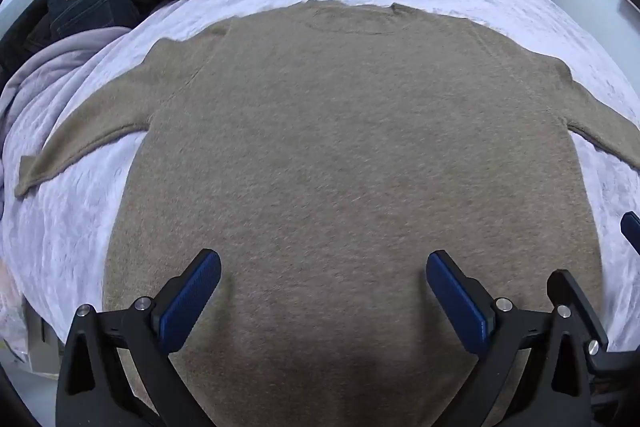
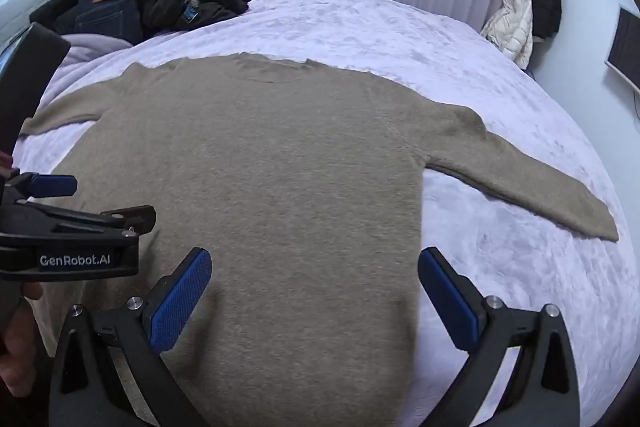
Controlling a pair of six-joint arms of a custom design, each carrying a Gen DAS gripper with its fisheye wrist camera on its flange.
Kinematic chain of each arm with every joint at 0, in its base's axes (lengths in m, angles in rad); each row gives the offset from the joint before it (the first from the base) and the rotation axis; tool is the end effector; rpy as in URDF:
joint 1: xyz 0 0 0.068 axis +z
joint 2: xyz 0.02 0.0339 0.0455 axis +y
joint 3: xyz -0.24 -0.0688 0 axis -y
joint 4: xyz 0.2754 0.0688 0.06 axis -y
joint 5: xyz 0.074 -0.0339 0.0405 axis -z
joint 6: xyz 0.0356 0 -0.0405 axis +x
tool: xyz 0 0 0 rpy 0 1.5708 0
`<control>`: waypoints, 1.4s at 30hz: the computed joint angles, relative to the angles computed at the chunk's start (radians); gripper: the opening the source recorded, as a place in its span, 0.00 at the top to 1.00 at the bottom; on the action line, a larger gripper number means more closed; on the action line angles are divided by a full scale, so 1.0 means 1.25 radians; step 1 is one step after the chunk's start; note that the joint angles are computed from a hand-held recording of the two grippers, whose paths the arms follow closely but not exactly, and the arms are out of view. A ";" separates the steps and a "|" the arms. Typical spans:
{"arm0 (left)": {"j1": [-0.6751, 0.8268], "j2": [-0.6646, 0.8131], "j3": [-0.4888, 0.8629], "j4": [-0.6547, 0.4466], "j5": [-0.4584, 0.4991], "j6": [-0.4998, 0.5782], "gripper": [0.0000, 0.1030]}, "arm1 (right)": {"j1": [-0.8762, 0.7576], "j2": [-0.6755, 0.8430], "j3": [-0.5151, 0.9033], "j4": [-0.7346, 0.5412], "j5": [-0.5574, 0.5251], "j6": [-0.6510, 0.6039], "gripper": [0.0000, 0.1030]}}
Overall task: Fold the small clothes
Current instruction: 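Move the right tool over the sweater sleeve cuff beside the body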
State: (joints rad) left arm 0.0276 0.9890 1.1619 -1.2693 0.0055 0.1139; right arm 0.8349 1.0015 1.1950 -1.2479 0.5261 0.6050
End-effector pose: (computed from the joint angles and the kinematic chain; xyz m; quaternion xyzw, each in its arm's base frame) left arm 0.1991 0.0053 0.3230 0.0426 0.9711 0.0139 0.2346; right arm 0.1482 0.1371 0.3364 -0.0411 0.9350 -0.0265 0.3511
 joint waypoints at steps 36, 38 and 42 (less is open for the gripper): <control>-0.291 0.237 0.179 0.000 -0.082 -0.148 0.00 | -0.587 -0.095 -0.024 0.015 -0.318 -0.186 0.00; -0.319 0.259 0.204 -0.001 -0.089 -0.157 0.00 | -0.647 -0.091 -0.017 0.022 -0.344 -0.221 0.00; -0.385 0.318 0.266 0.011 -0.121 -0.174 0.00 | -0.789 -0.071 -0.002 0.043 -0.421 -0.302 0.00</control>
